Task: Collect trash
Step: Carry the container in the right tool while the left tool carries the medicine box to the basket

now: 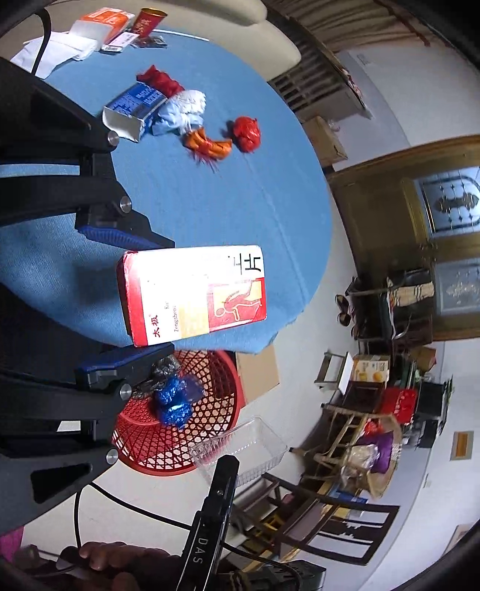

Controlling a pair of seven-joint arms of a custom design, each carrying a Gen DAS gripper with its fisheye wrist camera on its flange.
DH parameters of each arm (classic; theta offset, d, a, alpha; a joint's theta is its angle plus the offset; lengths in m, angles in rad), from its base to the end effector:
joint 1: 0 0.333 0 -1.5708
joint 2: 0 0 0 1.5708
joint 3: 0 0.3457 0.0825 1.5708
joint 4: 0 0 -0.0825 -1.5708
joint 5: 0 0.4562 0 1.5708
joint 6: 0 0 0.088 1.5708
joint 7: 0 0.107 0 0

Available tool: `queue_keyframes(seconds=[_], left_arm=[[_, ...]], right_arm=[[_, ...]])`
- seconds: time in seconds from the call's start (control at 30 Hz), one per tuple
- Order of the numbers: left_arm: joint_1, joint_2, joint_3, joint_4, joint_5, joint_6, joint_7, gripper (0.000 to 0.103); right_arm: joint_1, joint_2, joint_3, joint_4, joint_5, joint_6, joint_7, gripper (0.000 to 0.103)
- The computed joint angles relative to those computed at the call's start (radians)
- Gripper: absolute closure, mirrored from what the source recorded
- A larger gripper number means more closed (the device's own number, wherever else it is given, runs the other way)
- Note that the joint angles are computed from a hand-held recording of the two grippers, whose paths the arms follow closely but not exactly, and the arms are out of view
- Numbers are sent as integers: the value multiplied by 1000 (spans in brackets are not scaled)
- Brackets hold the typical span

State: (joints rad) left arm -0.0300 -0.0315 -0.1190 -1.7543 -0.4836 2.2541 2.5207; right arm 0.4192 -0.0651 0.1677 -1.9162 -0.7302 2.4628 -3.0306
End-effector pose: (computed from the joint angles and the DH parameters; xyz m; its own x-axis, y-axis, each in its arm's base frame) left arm 0.6562 -0.1125 0.6488 -0.7560 -0.6485 -0.0892 -0.4646 0.6275 -0.6248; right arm 0.5432 0.3655 0.5984 -0.4070 -0.7967 -0.4468 -0.5208 0.6042 -0.6031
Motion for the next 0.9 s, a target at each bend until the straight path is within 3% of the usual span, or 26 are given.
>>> queue_keyframes(seconds=[0.9], left_arm=[[-49,-31,-26,-60,79,92,32,54]], right_arm=[[-12,-44,5,-64,10,15,44,55]])
